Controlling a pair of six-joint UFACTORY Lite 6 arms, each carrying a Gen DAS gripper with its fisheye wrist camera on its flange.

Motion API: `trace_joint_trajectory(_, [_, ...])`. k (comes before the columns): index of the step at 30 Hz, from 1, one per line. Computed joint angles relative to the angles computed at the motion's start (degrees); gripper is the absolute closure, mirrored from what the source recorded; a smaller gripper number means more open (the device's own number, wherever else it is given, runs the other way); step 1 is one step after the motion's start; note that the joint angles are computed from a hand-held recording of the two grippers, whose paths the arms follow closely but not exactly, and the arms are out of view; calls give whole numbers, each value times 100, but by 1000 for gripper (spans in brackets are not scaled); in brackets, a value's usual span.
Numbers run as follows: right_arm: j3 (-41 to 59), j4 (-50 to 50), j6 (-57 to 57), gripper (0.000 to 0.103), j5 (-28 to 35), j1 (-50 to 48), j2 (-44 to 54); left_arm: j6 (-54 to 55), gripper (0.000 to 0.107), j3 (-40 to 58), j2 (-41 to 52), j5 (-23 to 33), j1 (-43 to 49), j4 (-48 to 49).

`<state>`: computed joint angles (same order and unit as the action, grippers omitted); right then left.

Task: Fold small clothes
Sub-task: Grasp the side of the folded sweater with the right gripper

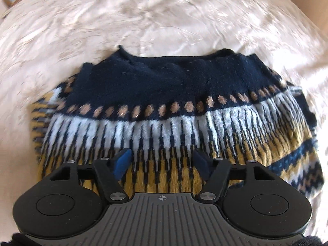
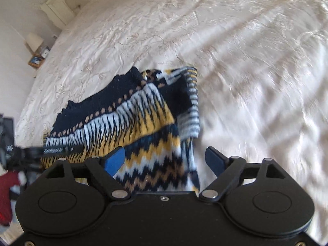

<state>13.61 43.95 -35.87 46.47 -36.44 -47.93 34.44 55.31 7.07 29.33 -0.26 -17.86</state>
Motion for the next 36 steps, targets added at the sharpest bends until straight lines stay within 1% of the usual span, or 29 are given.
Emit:
trace_joint_trajectory(2, [197, 585, -920, 11, -271, -127, 880, -383, 46, -278, -447, 41, 18, 196])
trace_joint_trajectory(5, [653, 1407, -2252, 9, -457, -279, 2347, -964, 46, -706, -1164, 150, -38, 577])
trace_joint_trajectory(9, [1360, 1996, -3265, 9, -618, -192, 3947, -1489, 46, -911, -1684, 390, -25, 1001])
trace_joint_trajectory(11, [1683, 2226, -3627, 7, -472, -225, 4565, -1794, 46, -1001, -1891, 508, -110, 1180])
trace_joint_trajectory(15, [2229, 2566, -4182, 7, -11, -314, 5513, -2441, 46, -1107, -2128, 617, -350, 1545])
trace_joint_trajectory(17, [2521, 2668, -4320, 7, 287, -324, 6010, -2804, 46, -1087, -2113, 637, -515, 1760])
trace_joint_trajectory(19, [2711, 2764, -4437, 6, 426, -277, 6362, -3059, 46, -1038, -2034, 619, -684, 1927])
trace_joint_trajectory(21, [2809, 2877, -4542, 3, 493, -252, 6601, -3334, 46, -937, -1883, 578, -869, 2150])
trace_joint_trajectory(22, [2827, 2939, -4595, 0, 570, -271, 6698, -3419, 46, -867, -1781, 556, -942, 2234])
trace_joint_trajectory(25, [2835, 2979, -4647, 0, 680, -323, 6772, -3761, 46, -609, -1394, 463, -1155, 2546])
trace_joint_trajectory(27, [2876, 2830, -4640, 0, 791, -400, 6781, -3906, 46, -375, -1060, 374, -1251, 2669])
trace_joint_trajectory(28, [2898, 2736, -4621, 4, 861, -420, 6789, -3960, 46, -231, -866, 326, -1293, 2713])
trace_joint_trajectory(30, [2960, 2545, -4506, 32, 924, -467, 6765, -4089, 46, 9, -526, 237, -1380, 2831])
trace_joint_trajectory(31, [2981, 2408, -4409, 55, 920, -543, 6739, -4143, 46, 146, -341, 207, -1431, 2896])
trace_joint_trajectory(32, [3001, 2276, -4296, 67, 932, -612, 6762, -4228, 46, 269, -168, 171, -1490, 3004])
trace_joint_trajectory(33, [3014, 2234, -4270, 67, 1042, -693, 6815, -4344, 46, 375, -5, 129, -1547, 3147])
trace_joint_trajectory(34, [2970, 2304, -4348, 70, 1124, -769, 6801, -4439, 46, 490, 169, 100, -1590, 3274])
trace_joint_trajectory(36, [2875, 2334, -4362, 72, 1155, -848, 6678, -4562, 46, 687, 458, 81, -1625, 3411])
